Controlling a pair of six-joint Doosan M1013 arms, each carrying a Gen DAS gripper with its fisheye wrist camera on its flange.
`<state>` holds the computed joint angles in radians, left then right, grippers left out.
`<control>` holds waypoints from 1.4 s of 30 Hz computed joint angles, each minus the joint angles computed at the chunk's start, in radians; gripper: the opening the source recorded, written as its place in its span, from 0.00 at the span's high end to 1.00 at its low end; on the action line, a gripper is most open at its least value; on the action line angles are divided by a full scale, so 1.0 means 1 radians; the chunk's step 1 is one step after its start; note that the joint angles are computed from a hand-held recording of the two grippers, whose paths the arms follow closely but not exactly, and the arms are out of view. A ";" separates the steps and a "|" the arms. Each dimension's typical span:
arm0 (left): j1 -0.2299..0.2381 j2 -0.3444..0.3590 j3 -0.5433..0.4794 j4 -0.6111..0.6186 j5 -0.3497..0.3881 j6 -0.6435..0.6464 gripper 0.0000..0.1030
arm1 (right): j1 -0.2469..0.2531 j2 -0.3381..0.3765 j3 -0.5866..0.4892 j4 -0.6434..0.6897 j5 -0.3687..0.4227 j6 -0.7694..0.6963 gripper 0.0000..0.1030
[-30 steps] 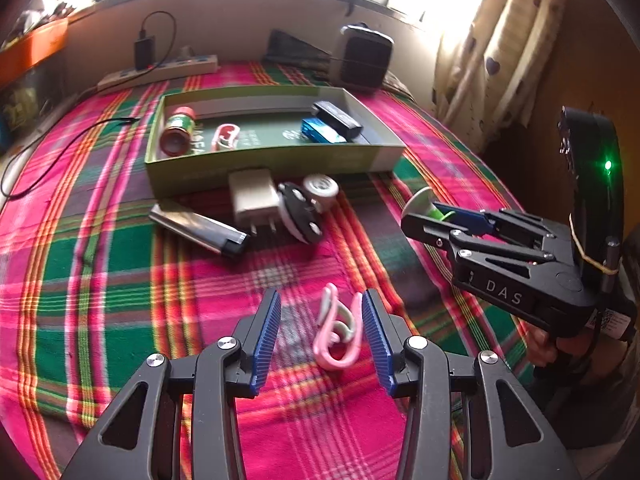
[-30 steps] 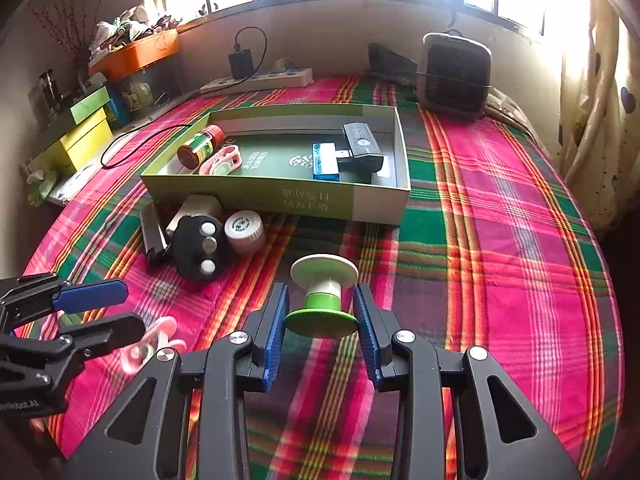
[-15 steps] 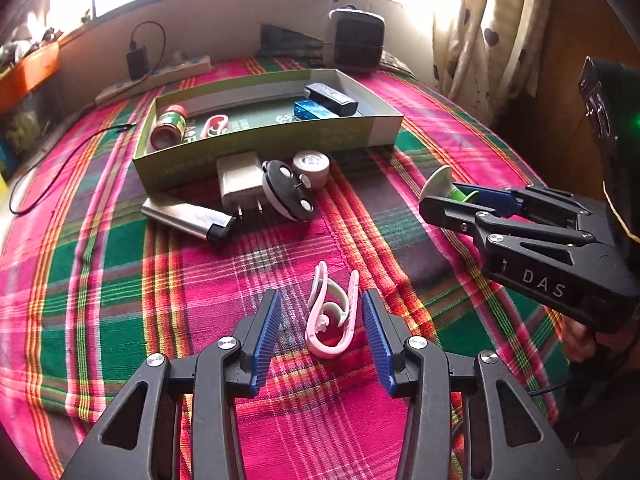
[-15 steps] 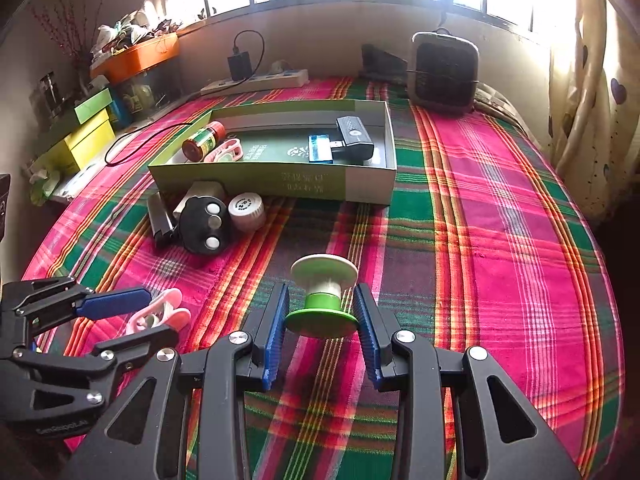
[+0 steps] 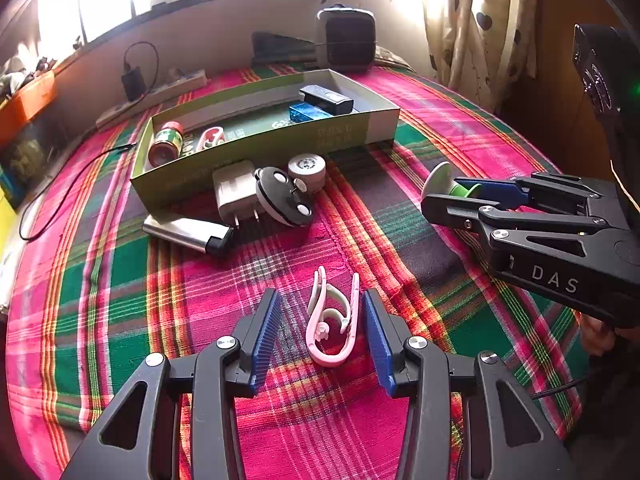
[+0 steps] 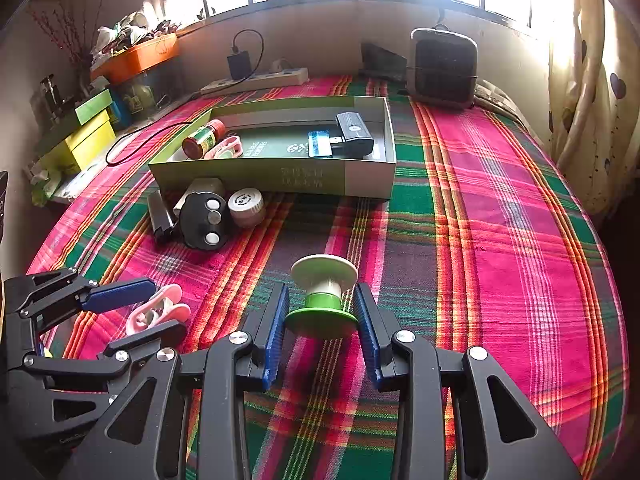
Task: Organize rigid objects
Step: 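Close the left tool on the pink-white clip while the right tool holds the spool, then carry the clip in the left tool while the right tool carries the spool into the box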
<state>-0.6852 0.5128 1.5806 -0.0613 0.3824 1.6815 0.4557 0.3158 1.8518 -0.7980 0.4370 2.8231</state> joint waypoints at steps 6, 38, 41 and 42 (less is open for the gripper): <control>0.001 0.000 0.002 0.001 -0.004 -0.010 0.61 | 0.000 -0.001 0.002 0.004 -0.006 -0.006 0.66; 0.030 -0.018 0.004 -0.051 -0.041 -0.022 0.78 | 0.001 -0.005 -0.004 -0.015 -0.001 0.003 0.66; 0.037 -0.021 0.001 -0.071 -0.052 -0.012 0.78 | 0.002 -0.005 -0.007 -0.022 0.000 0.009 0.66; 0.038 -0.020 -0.001 -0.078 -0.053 -0.005 0.78 | 0.001 -0.005 -0.009 -0.021 0.001 0.007 0.66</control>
<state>-0.6469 0.4925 1.5792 -0.1398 0.3296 1.6768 0.4570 0.3112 1.8429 -0.8186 0.4382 2.8298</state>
